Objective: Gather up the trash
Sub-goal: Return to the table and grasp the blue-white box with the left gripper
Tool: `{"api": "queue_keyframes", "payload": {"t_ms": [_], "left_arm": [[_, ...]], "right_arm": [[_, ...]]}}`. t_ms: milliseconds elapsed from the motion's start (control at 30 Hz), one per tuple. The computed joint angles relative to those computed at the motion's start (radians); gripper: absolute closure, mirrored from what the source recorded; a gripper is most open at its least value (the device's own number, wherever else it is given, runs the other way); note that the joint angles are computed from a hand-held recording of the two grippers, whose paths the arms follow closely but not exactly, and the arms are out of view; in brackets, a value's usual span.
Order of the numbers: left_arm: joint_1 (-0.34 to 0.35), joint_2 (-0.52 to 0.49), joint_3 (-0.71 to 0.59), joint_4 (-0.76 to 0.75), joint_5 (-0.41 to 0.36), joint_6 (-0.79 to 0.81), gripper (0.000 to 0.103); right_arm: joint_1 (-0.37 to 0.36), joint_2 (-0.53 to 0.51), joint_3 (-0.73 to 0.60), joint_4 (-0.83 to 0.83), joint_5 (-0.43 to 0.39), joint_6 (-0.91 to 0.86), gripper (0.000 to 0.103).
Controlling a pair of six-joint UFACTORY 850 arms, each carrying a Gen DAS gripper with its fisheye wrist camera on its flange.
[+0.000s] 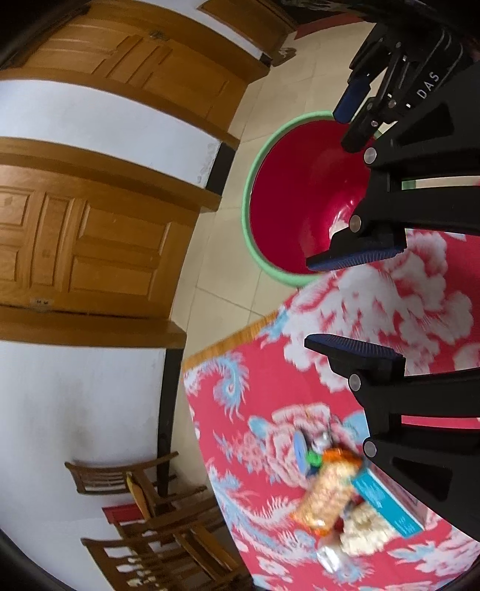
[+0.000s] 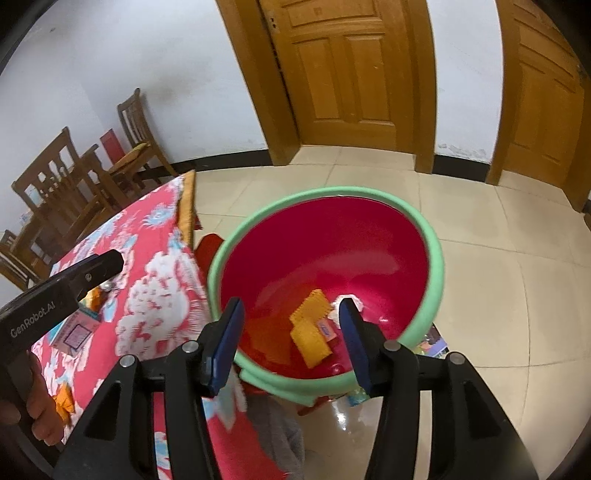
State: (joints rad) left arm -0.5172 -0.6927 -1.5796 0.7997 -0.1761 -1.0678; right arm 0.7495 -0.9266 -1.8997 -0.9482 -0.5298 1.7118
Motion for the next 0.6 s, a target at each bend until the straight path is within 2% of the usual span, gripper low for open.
{"api": "queue_keyframes", "payload": {"t_ms": [133,333,600], "left_arm": [[0.016,0.046,0.064,0.169,-0.007,-0.175,0.063],[0.049,0.098,0.138,0.289,-0.039,-0.279,0.063],[0.103,0.124,0.193,0.288,-0.078,-0.273,0.062]], "right_arm": [[0.011,-0.019,-0.042,0.020,0.003,-0.044,0.048],[0.028,-0.056,-0.113,0.071,0.002,-0.127,0.048],[0.046,-0.101,-0.201,0.123,-0.016,-0.211,0.048]]}}
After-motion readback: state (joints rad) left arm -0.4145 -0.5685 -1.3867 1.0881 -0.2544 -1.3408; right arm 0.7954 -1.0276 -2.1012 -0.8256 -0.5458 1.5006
